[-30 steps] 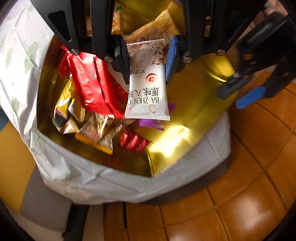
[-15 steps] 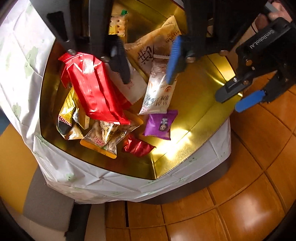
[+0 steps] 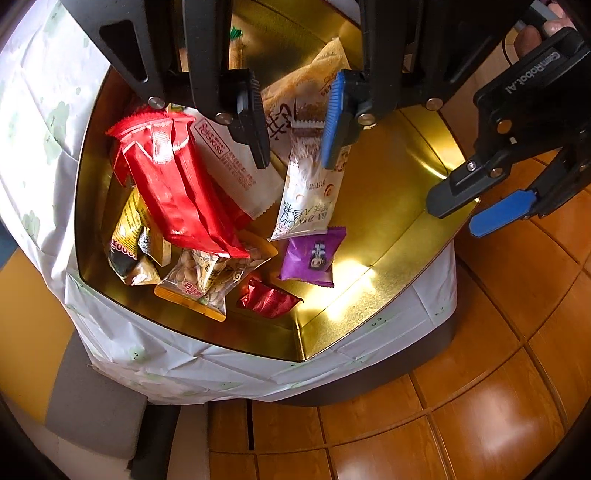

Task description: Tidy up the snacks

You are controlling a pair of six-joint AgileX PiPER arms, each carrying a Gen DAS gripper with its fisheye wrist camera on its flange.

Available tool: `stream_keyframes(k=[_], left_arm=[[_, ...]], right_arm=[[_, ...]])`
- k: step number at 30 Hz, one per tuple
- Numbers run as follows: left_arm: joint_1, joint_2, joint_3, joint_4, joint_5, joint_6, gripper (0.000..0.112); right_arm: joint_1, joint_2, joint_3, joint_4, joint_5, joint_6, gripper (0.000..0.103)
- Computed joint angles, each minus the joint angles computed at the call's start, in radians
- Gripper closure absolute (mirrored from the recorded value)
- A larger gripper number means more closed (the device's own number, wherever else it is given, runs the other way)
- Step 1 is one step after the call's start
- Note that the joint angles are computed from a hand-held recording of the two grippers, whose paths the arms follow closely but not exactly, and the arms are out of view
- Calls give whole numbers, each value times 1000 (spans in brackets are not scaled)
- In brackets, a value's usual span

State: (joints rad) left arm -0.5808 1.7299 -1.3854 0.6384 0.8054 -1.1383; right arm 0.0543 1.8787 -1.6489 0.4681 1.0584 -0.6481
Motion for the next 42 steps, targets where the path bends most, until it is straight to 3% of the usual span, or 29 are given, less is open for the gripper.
stream_keyframes(k=[9, 18, 23, 28, 32, 42], left_arm=[[-37, -6, -13, 50, 22, -31, 54], [-135, 6, -47, 180, 92, -134, 54], [-179, 12, -60, 210, 108, -160, 52], [-219, 30, -89, 224, 145, -161, 49], [-244, 42, -110, 241, 171, -166, 46], [-290, 54, -133, 331, 261, -237, 45]], right_arm=[[-47, -118, 139, 26, -92, -25, 74], [-123, -265, 305, 24, -224, 27, 73], [-174, -327, 378, 22, -279, 64, 55], [-198, -371, 434, 6, -326, 73, 54], [-219, -384, 453, 22, -329, 60, 50], [-221, -411, 480, 30, -353, 53, 50]])
